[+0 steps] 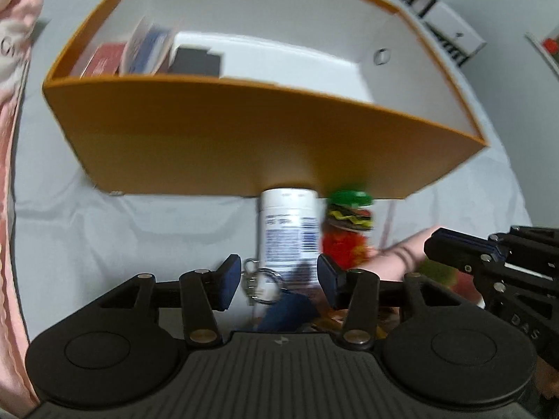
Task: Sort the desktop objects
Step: 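Grasp the feather toy with the right gripper while the left gripper reaches toward the white tube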
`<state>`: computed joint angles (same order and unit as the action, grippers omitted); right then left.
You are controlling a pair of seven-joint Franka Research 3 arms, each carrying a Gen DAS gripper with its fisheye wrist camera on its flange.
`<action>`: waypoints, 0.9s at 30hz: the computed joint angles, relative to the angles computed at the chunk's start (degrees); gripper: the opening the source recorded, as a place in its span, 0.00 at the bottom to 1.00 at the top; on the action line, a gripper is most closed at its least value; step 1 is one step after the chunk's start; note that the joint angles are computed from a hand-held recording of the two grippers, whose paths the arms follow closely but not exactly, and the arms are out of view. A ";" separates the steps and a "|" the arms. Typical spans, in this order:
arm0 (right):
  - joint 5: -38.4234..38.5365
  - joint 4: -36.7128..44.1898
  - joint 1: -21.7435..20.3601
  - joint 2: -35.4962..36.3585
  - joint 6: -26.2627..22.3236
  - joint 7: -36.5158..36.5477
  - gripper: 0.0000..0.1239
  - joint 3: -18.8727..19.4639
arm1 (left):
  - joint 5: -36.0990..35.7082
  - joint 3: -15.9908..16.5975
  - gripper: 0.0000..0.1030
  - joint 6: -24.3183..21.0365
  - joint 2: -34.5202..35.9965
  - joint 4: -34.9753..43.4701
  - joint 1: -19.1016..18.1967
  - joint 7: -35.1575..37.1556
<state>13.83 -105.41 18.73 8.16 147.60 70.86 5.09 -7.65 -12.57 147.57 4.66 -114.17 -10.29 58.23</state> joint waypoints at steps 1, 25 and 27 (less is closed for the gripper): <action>2.22 1.12 -0.37 1.04 -0.84 -0.71 0.05 0.34 | -0.21 0.10 0.54 -0.74 0.52 0.48 0.08 -0.55; 13.52 15.23 -2.76 14.48 -15.00 0.67 0.29 1.98 | -6.18 -0.85 0.52 -0.96 0.97 -0.20 1.36 7.92; 13.38 13.89 -2.53 13.64 -14.60 -0.72 0.28 2.11 | -6.87 -0.62 0.52 -1.55 0.42 -0.53 1.33 8.31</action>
<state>27.20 -91.52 16.20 21.81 133.00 70.14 7.20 -14.52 -13.19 146.02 5.08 -114.70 -8.97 66.53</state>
